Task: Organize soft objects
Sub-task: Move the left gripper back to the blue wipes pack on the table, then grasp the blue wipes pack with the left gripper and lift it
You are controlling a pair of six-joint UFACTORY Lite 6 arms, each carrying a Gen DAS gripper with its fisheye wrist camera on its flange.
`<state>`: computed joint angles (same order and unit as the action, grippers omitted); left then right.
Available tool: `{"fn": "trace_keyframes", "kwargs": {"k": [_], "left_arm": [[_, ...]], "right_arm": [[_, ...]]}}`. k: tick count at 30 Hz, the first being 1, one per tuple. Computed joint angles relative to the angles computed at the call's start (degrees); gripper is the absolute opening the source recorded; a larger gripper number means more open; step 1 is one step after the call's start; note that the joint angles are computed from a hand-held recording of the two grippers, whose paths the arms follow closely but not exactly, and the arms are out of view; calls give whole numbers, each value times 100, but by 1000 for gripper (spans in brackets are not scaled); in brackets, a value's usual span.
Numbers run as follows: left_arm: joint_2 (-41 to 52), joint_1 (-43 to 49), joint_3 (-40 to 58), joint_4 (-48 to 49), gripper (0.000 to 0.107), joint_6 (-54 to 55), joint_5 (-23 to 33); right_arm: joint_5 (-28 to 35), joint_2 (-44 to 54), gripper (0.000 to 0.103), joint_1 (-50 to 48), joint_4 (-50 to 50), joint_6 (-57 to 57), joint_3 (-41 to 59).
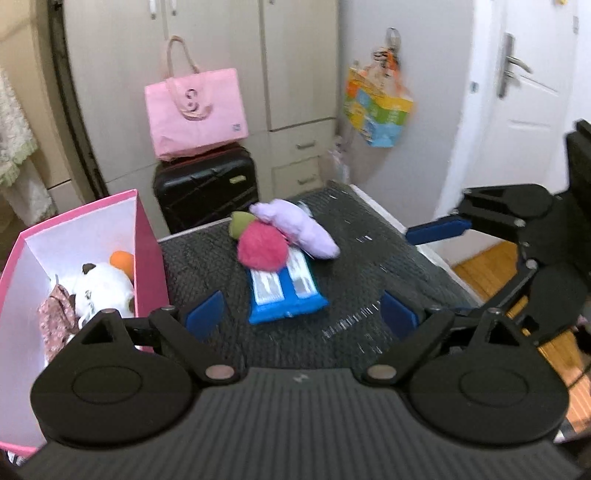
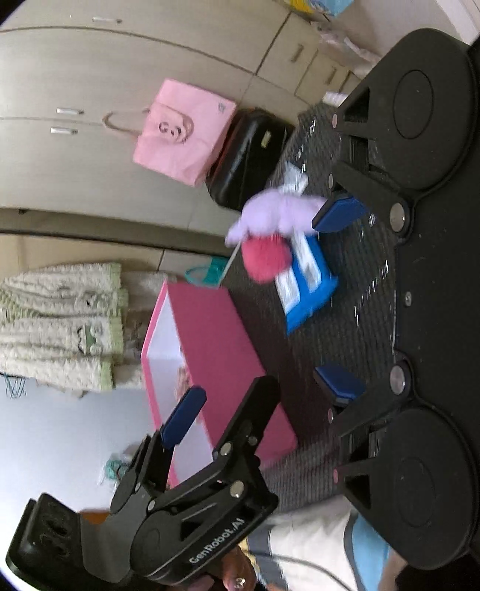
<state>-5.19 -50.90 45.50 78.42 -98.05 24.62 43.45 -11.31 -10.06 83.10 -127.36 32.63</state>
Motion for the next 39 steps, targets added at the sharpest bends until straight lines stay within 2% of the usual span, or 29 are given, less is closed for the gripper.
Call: {"fn": "trace_keyframes", "kwargs": {"k": [6,12,16,19,24,28,30,32,34,35,39], "left_arm": [[1543,123,781,1617,92,-1732,594],[2686,399,1695,2169,91,-2316,515],[3263,420,2142,2232,89,-2354,897],[3390,579,2240,2051,89,-2288,637],[3350,954,2141,1904,89,-2532,-161],[3550,1139,2137,2320,89,-3153,-457],[3612,1238,2094,2922,89,-3760,-682],[3682,1341,2061,3804,90,-4674,-917],[3733,1281,1982,4231,91,-5134,-760],[3759,1225,1967,4164,91,-5021,-668],[3765,1062,1888,3917,87,-4717,-463]], "right_arm": [[-101,1636,83,-161,950,-1062,829],[-11,2599,83,-104,1514,-1840,1382],[91,2953,83,-109,1338,-1780,1814],[60,3143,83,-40,1092,-1520,2083],[73,3215,83,103,401,-995,2049],[185,3332,82,335,30,-560,2033],[36,3358,81,527,238,-653,1981],[-163,3410,78,732,712,-975,1911],[-330,3525,73,934,1235,-1294,1899],[-344,3551,72,1005,1560,-1539,1844],[-437,3426,53,1189,2518,-2334,1513]]}}
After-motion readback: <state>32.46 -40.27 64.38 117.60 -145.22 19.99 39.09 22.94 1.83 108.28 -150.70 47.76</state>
